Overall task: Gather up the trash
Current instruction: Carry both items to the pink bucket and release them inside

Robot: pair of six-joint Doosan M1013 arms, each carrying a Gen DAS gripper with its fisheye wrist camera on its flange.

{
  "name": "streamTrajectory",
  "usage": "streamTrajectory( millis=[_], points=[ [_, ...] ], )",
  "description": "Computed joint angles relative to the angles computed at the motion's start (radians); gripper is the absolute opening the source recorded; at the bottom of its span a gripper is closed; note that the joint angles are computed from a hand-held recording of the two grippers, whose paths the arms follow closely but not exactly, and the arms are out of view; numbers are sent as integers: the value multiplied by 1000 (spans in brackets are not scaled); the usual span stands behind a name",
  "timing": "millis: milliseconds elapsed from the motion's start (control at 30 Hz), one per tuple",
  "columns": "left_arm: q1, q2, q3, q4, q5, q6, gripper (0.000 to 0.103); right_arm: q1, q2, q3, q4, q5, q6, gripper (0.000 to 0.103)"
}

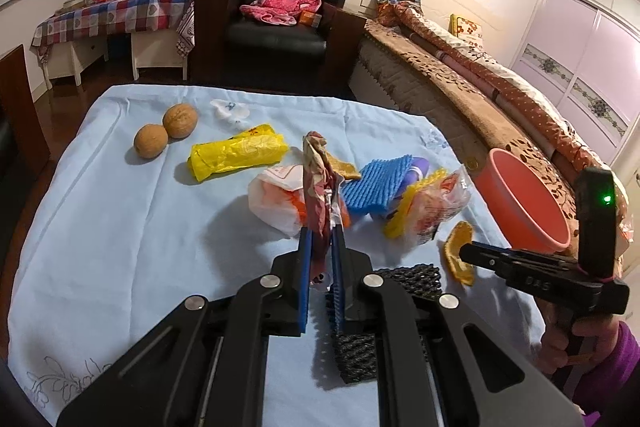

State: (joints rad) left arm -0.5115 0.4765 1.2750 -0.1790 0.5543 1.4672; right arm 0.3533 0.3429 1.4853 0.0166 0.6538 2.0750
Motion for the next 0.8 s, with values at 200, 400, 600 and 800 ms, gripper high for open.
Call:
streamTrajectory(
  millis=[200,400,600,800],
  points=[
    [-6,-10,0,-16,-10,25,9,9,-46,46,-67,-62,40,4],
    [-19,-15,-9,-47,-22,69,9,7,-107,97,-156,-122,131,4],
    [-36,1,-46,-89,-7,131,9,-13,-158,150,-282,-146,303,4],
    [-64,29,-99,-167,9,241,9,-38,-203,199,-412,-142,469,4]
  ],
)
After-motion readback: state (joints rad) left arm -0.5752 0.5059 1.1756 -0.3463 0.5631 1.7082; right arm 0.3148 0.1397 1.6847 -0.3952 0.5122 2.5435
